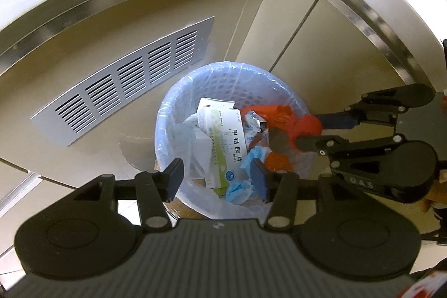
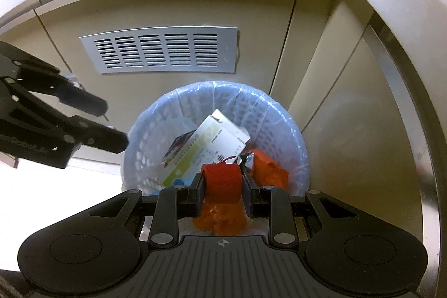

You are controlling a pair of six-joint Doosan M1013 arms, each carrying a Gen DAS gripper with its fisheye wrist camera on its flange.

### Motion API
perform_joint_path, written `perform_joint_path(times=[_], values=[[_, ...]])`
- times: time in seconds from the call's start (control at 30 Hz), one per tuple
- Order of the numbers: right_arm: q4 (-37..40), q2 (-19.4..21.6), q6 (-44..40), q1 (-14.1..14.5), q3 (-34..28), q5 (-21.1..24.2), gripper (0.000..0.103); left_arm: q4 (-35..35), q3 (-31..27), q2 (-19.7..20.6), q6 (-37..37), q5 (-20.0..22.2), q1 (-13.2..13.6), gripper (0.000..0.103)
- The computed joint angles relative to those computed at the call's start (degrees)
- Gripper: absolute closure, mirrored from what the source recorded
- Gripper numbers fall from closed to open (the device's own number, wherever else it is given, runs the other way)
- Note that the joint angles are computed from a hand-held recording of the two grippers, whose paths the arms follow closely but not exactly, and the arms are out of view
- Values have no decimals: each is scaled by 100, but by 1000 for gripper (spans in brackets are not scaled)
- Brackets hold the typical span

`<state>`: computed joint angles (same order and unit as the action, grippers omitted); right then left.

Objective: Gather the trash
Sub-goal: 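Open both tools to drop the red cap and blue mask into the wastebasket, then lift both open tools back toward the counter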

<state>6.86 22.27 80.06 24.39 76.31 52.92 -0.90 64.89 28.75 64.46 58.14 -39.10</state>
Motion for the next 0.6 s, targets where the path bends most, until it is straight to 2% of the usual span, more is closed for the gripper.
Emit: perform_joint_path(times=[0.07,0.1,0.17,0.43,0.6], values=[[-127,55,64,25,-53,61,72,9,16,-21,-26,7,-1,54],[-173,75,116,33,-75,89,66,12,22,-25,-35,11,-1,54],[-115,71,157,14,-62,85,62,32,24,-23,-59,18,-8,54],[-182,8,336,4,-55,248,61,113,121,-120,-64,-93,-15,54],[-240,-127,480,20,-53,131,60,185,116,-179,86,-260,-31,54]])
